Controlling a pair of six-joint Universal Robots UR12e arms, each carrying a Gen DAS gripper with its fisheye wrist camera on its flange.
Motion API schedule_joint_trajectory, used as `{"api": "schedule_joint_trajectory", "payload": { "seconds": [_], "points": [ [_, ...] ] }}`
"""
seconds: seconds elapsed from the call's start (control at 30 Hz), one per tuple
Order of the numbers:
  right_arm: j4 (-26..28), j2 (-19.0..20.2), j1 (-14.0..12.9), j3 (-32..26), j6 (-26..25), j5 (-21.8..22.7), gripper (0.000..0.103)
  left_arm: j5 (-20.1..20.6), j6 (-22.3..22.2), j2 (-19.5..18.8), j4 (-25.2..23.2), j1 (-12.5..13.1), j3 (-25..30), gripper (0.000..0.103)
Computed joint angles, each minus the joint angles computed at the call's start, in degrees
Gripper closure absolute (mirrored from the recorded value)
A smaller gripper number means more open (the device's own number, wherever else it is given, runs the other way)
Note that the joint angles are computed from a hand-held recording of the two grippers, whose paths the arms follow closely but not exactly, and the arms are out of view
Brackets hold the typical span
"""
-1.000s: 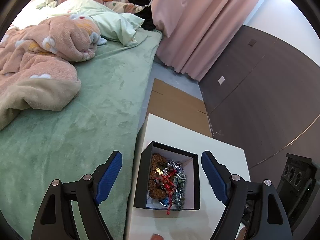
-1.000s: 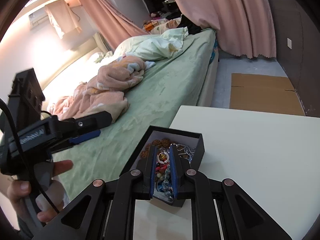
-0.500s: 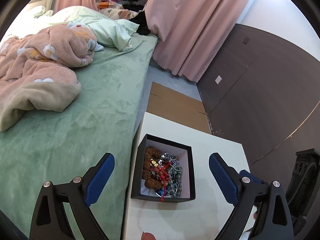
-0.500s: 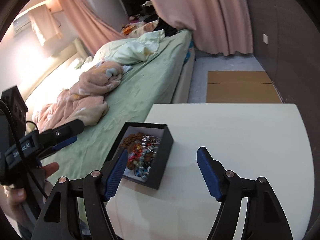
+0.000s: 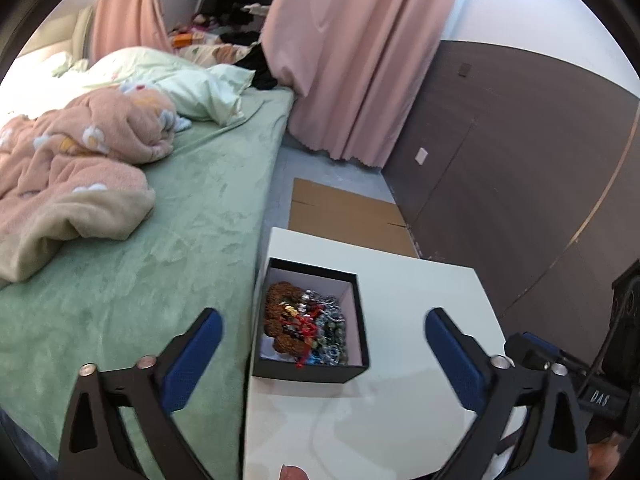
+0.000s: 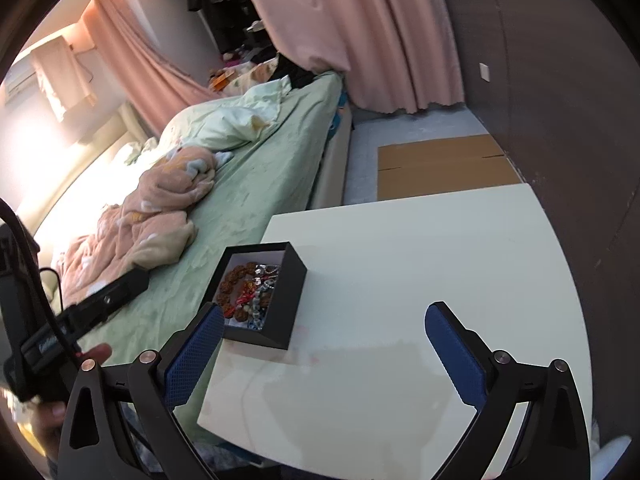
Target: Organize jewelry
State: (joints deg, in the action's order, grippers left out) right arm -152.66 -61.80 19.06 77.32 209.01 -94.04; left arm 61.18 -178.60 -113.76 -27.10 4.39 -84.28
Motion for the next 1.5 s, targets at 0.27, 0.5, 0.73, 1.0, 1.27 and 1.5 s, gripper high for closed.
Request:
{"api": "schedule_joint_trajectory", "payload": {
  "seconds": [0.27,0.5,0.73,1.0,1.27,1.5],
  "points": [
    [-1.27,-2.4,0.34,2.96,2.39,-2.33,0.002,0.57,4.16,1.3,1.82,-1.1,-2.22,0.0],
    [0.1,-3.95,1.19,4.28,1.46,-5.75,0.002,0.7,5.33,2.43,4.28,-1.52,-3.96,0.0],
    [-1.46,-5.29,1.07,6.37,1.32,-6.52,0.002,1.78,5.33,3.2,7.49,-2.07,-5.36,0.0],
    [-3.76,-6.33,0.64,7.95,3.32,-6.88,0.002,3.23,6.24,3.1,8.55,-2.78,-5.49,0.0],
    [-3.15,-6.61,0.73,8.17,3.22,-7.71,0.002,3.16,5.1,3.17,9.6,-2.56,-5.74,0.0],
    [-3.12,-6.54,0.76,8.1,3.37,-7.5,0.002,3.2,5.08,3.29,9.96,-2.45,-5.99,0.0]
  ]
}}
